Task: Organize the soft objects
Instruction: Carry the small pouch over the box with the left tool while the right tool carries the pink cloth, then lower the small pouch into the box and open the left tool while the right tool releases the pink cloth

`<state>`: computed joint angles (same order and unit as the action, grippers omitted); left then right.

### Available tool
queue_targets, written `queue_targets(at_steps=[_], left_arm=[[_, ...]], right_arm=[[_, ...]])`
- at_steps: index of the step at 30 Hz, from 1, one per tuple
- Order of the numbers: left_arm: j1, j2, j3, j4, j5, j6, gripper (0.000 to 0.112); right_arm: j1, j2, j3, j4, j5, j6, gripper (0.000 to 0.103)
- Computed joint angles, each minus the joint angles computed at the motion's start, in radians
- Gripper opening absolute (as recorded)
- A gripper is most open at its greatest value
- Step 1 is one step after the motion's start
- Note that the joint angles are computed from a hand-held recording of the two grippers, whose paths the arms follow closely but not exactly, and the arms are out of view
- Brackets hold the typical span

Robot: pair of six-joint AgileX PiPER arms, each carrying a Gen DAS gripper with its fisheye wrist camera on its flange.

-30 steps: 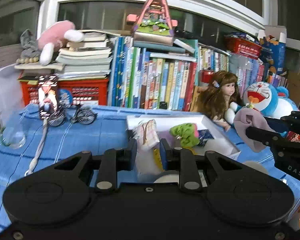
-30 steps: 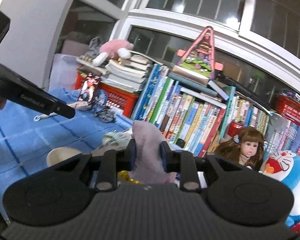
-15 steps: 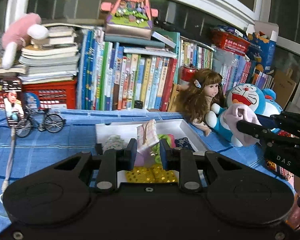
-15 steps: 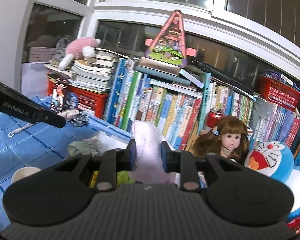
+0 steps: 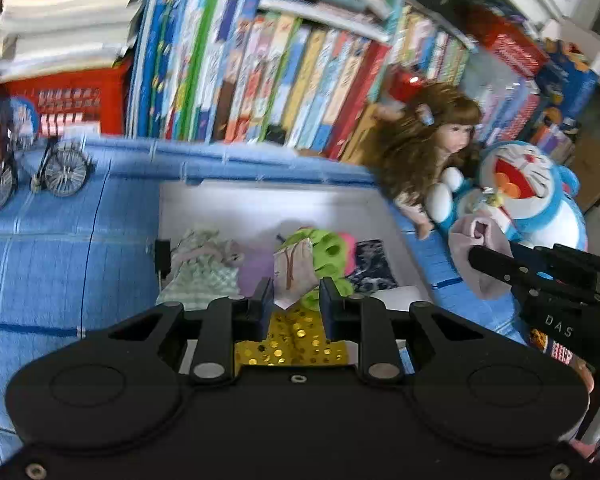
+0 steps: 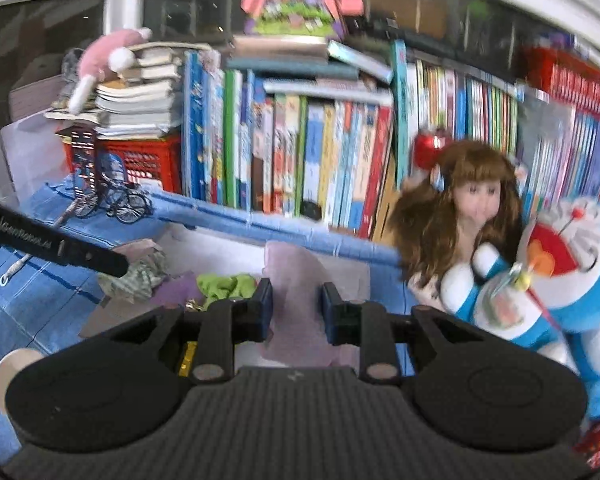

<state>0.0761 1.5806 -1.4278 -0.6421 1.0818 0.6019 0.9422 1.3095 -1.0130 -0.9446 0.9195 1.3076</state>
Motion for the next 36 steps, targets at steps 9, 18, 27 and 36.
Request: queue_targets(at_steps=[9,18,27,36], left_arm=[[-0.02,0.082,-0.031,0.131,0.027,-0.08,0.023],[-0.016,0.118,-0.038,0.171,0.051,-0.104,0.023],[-0.022,0.157,-0.06,0.218,0.071,-0.143,0.023],[-0.032,0.181,-0.076,0.221,0.065,-0.156,0.031]], right_arm=[[-0.215,0.057,0.047,0.144,-0.233,-0.039,0.031],[-0.317,0.12,0.075,0.182,-0.33,-0.031,0.031],[-0.371,0.163,0.053,0.161,-0.388,-0.019,0.031],[-0.424,0.221,0.045,0.229,-0.451,-0.051,0.033]])
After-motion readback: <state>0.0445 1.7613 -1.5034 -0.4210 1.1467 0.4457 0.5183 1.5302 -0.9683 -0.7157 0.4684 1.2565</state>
